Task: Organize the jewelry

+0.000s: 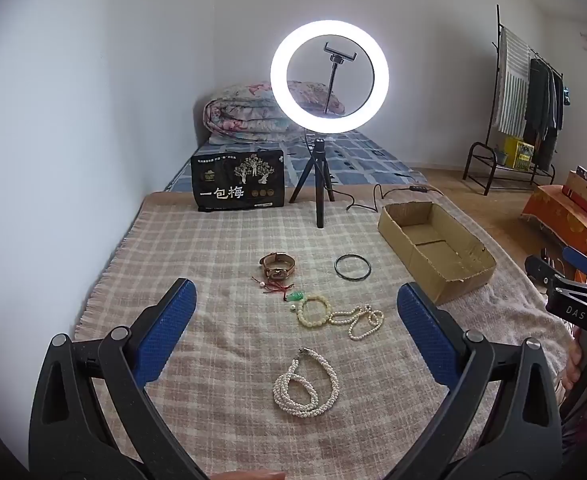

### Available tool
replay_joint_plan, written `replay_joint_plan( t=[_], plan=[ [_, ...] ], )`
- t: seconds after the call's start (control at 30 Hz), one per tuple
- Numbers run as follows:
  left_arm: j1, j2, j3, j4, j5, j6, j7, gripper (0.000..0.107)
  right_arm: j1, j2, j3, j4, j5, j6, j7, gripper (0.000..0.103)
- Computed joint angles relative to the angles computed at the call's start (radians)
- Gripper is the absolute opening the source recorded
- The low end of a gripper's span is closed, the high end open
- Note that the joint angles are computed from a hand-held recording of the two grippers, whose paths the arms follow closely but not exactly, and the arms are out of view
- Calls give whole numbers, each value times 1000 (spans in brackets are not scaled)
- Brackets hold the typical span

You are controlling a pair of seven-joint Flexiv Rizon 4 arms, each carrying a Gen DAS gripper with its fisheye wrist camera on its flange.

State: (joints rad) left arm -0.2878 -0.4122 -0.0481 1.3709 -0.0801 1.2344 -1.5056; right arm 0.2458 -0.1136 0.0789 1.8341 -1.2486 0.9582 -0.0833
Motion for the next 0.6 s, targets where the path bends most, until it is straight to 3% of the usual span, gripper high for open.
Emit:
replay_joint_plan(
  t=[0.6],
  plan=[
    [-12,-8,15,-5,14,39,-27,102,4,-6,-2,-5,10,-9,-6,103]
  ],
)
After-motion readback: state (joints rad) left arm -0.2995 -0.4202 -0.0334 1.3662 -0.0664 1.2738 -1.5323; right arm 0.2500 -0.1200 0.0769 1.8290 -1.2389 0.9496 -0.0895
